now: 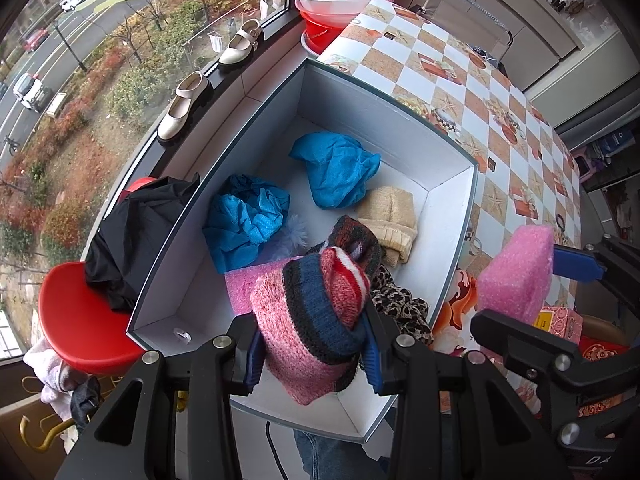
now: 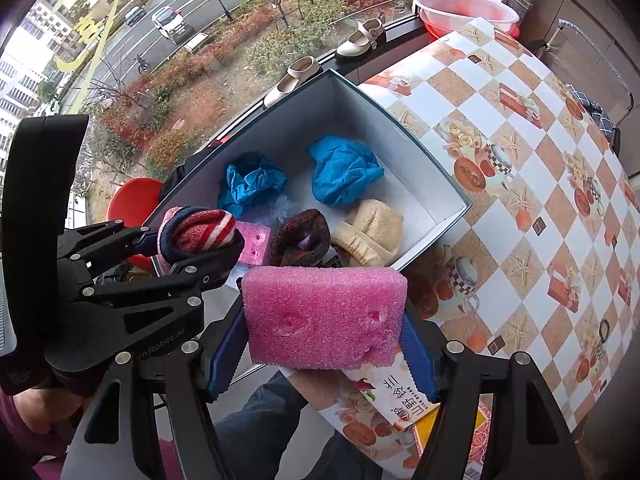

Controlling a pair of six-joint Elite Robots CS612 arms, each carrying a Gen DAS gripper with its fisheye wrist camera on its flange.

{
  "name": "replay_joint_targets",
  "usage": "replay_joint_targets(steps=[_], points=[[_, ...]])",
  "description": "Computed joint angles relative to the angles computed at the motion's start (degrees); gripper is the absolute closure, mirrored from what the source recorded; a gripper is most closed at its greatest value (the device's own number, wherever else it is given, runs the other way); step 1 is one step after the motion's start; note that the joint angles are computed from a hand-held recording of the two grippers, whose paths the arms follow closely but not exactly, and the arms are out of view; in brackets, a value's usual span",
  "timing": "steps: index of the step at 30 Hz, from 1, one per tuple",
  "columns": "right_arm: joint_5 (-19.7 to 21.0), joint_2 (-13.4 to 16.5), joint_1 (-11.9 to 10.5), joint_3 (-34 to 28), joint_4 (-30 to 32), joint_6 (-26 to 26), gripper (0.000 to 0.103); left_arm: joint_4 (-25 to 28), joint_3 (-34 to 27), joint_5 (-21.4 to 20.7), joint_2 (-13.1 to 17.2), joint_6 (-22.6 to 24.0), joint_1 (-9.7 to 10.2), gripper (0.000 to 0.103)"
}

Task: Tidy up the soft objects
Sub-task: 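Carry the pink sponge and striped knit hat over the white box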

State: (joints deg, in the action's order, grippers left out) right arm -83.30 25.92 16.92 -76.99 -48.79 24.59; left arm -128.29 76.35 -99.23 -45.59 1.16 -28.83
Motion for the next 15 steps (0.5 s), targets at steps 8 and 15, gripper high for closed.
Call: replay_joint_targets(steps=[8, 15], points=[[-0.2, 0.2, -0.4, -0.3, -0.1, 0.9, 0.032, -0.1, -0.1, 1.3, 0.2, 0.4, -0.28, 0.061], [0.0, 0.1, -0.8, 0.7, -0.5, 1.2, 0.032, 0.6, -1.8, 2.1, 1.3, 1.0, -0.43, 0.061]])
